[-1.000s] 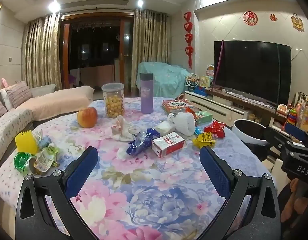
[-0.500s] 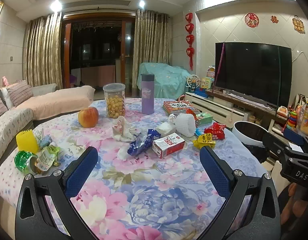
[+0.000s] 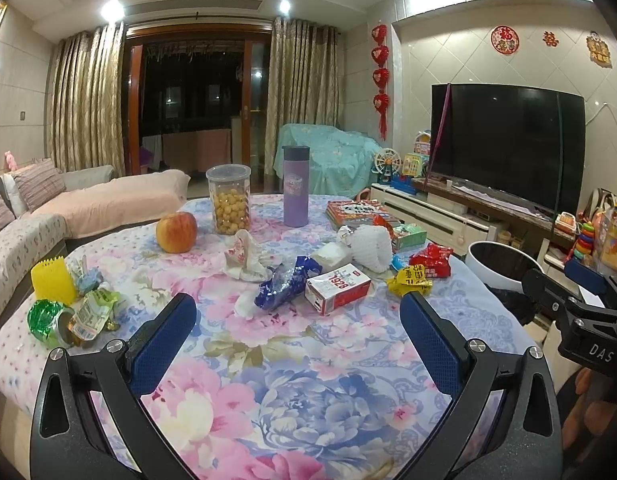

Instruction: Collect trash

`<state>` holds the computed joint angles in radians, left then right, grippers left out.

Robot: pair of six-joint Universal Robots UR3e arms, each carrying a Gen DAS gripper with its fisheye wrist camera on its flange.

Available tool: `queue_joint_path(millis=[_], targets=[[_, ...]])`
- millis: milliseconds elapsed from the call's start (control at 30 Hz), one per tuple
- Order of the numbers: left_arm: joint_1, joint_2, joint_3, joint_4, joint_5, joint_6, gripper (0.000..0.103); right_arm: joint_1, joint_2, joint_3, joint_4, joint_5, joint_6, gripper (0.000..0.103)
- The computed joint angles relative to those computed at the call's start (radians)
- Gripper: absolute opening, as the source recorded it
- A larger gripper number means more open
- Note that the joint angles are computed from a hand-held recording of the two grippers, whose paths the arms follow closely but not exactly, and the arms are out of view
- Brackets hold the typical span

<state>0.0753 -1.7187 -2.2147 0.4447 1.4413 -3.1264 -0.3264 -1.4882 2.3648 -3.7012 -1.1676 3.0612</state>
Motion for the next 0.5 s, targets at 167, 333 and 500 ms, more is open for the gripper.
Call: queue_joint_path(millis=[167,333,500], targets=[[-0.002,-0.003,0.000,0.001,0.003,-0.002,0.103,-0.006,-0.002,0.007,-0.001,0.010,0.000,0.103],[-0.001,-0.003,0.000,0.002,0.001,0.000,0.103,-0.001,0.000,0.005,-0.003,0.002,-0.003,0.103],[0.000,-0.006,-0.001,0.005,0.002,-0.001,0.103,0.001,0.000,0.008,-0.008,0.002,0.001,0.103]])
